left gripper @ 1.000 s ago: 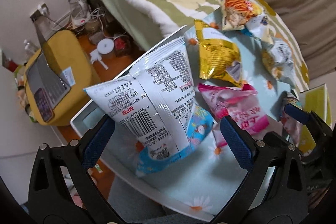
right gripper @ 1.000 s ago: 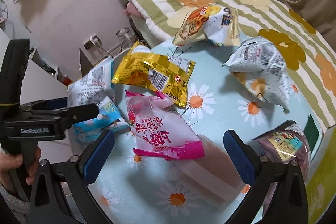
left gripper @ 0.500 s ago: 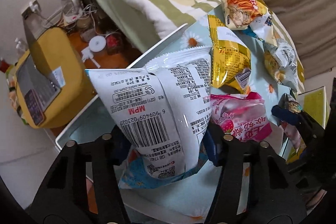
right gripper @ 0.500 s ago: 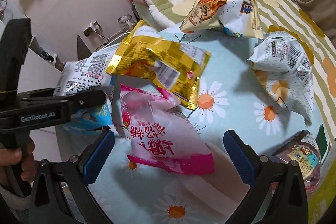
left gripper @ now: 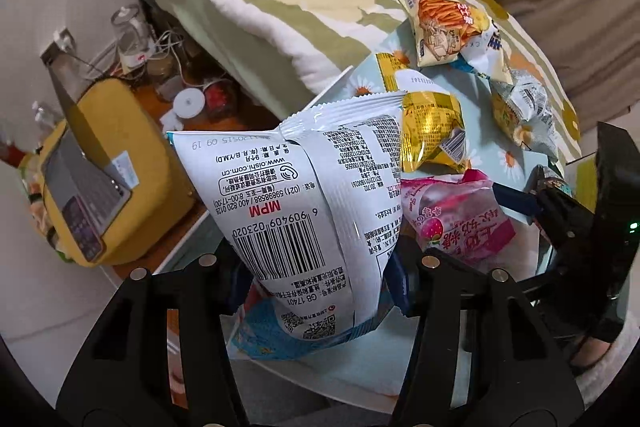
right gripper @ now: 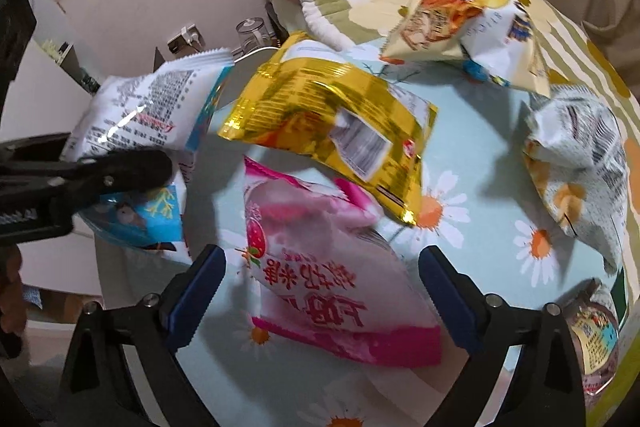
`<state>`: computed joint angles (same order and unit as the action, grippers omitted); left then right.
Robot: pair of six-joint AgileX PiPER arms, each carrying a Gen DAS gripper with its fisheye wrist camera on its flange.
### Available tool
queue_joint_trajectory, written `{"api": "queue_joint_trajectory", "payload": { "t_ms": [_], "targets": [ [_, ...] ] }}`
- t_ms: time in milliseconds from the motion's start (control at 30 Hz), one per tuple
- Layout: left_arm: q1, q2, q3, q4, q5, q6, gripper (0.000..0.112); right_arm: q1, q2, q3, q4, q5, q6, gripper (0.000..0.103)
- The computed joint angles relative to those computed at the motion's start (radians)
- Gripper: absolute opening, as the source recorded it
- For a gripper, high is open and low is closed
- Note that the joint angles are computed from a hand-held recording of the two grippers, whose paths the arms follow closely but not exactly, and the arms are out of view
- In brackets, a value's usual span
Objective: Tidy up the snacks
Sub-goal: 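Grasp the white MPM bag with left tool while right tool grasps pink packet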
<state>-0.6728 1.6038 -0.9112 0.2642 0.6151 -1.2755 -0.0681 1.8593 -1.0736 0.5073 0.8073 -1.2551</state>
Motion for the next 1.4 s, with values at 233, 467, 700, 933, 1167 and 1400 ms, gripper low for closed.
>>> {"api": "queue_joint_trajectory", "payload": {
  "t_ms": [233, 467, 700, 933, 1167, 1400],
  "targets": [
    [0.000, -0.041, 0.013, 0.004, 0.007, 0.019, 0.051, 0.046, 0.003, 0.046, -0.011, -0.105, 0.000, 0.068],
    [-0.008, -0.092, 0.010, 0.021, 0.036, 0.036, 0.051, 0.006, -0.055, 0.074, 0.052, -0.066, -0.023, 0.048],
    [-0.016, -0.153, -0.021, 0.031, 0.086, 0.093, 0.051, -0.073, -0.160, 0.098, 0.108, 0.023, 0.003, 0.046],
    [-0.009, -0.174, -0.127, 0.023, 0.128, 0.233, 0.051, -0.171, -0.301, 0.089, 0.166, 0.129, 0.081, 0.046],
    [0.026, -0.112, -0.311, -0.090, 0.133, 0.509, 0.051, -0.302, -0.401, 0.013, 0.186, 0.219, 0.227, 0.046],
    [0.008, 0.066, -0.653, -0.197, 0.197, 0.719, 0.051, -0.537, -0.403, -0.164, 0.211, 0.345, 0.305, 0.046]
  ]
}}
